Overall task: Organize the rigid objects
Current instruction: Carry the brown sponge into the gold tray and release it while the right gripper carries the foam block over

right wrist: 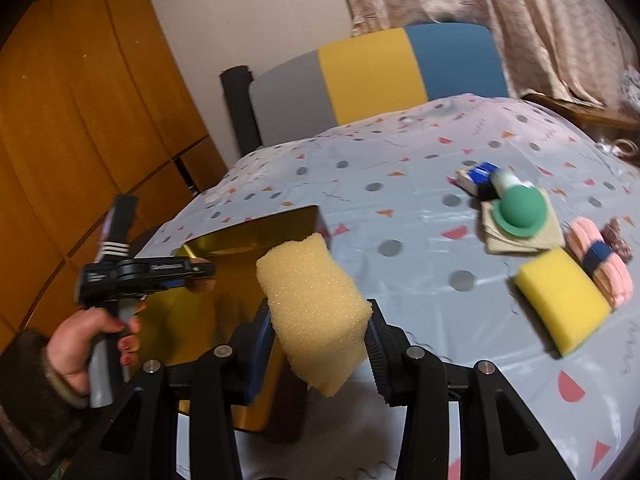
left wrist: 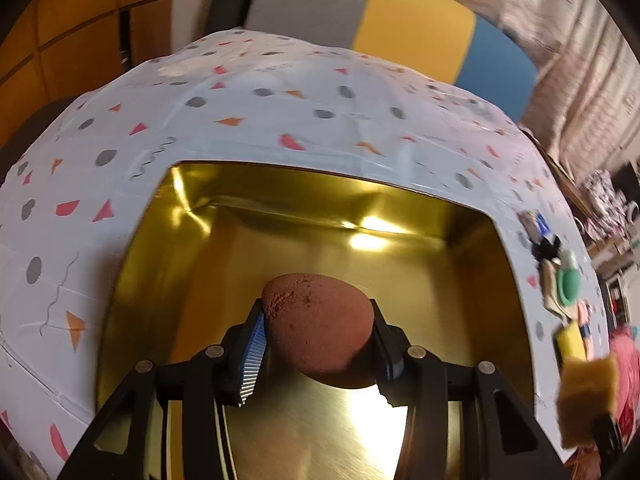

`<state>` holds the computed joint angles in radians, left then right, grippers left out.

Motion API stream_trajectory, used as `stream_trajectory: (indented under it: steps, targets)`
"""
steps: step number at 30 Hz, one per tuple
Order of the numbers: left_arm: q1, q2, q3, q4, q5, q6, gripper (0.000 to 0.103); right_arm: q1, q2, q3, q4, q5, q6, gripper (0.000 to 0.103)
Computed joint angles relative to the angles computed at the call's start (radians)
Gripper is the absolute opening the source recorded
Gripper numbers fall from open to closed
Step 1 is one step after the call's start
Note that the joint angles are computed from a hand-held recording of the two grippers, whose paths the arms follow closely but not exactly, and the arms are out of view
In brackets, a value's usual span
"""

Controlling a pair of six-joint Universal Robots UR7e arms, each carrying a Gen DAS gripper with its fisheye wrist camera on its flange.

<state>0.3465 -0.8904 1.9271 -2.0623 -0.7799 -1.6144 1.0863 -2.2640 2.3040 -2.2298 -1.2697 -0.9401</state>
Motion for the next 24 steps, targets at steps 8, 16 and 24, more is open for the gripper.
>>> stream_trajectory:
  steps: [8, 16, 24]
  targets:
    - [0.045, -0.021, -0.021, 0.133, 0.068, -0.086, 0.061, 0.117, 0.035, 0.001, -0.024, -0.065, 0.064, 0.044]
    - [0.007, -0.037, -0.049, 0.262, 0.17, -0.101, 0.084, 0.191, 0.063, 0.016, -0.042, -0.127, 0.089, 0.044]
    - [-0.079, -0.1, 0.0, 0.308, 0.175, -0.177, 0.083, 0.309, 0.148, 0.012, -0.077, -0.221, 0.169, 0.044]
